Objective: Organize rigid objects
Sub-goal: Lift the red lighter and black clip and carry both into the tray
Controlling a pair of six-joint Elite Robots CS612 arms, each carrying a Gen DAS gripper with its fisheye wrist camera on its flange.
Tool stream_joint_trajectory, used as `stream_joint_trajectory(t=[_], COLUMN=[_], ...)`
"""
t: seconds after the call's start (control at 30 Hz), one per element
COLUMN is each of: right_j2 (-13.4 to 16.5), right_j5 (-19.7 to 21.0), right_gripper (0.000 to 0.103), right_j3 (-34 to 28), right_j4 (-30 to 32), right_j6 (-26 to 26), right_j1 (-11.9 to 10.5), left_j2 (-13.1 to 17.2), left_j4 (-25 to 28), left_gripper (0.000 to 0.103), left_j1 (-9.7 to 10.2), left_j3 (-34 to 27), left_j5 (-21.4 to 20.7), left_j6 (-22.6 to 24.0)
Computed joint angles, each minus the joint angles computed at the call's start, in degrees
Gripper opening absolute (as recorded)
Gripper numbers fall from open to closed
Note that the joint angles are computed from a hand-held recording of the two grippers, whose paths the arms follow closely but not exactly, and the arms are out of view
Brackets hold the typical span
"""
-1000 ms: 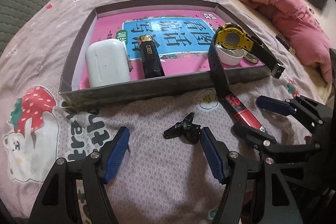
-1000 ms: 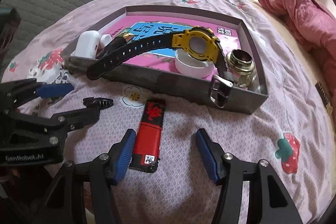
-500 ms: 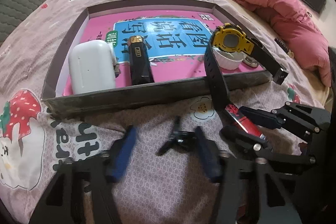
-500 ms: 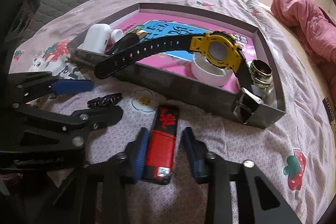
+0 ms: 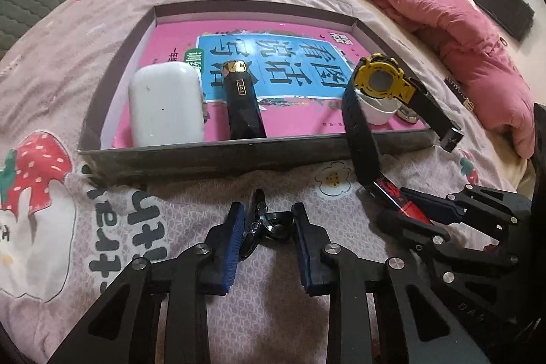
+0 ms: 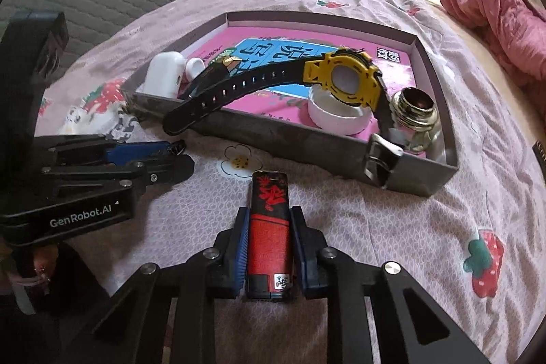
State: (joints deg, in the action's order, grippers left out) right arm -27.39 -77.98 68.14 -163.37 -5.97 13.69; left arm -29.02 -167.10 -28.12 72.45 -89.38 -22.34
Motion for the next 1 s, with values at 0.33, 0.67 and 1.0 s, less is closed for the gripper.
stream_joint_trajectory(t=[0.33,0.67,1.0], right_j2=[-1.58,-2.21,-1.87], right_j5=[2.70,4.42,5.16], right_gripper=[0.023,0.023,0.023], right_j3=[2.94,4.57,3.94], right_j4=[-5.16,-12.27,-15.67], right_j6=[1.86,4.57,7.61], right_j1=[-0.67,-1.32,-1.99], left_j2=[-2.19,-3.39,-3.23], left_j4=[-3.27,-6.29,-7.46], left_gripper=[0.023,0.023,0.023], left_j1=[-0.25,-0.18,-0.20], left_j3=[2.84,4.25,3.19], left_j5=[0.75,2.26,3.58], left_j6=[-0.91,-2.36,-3.25])
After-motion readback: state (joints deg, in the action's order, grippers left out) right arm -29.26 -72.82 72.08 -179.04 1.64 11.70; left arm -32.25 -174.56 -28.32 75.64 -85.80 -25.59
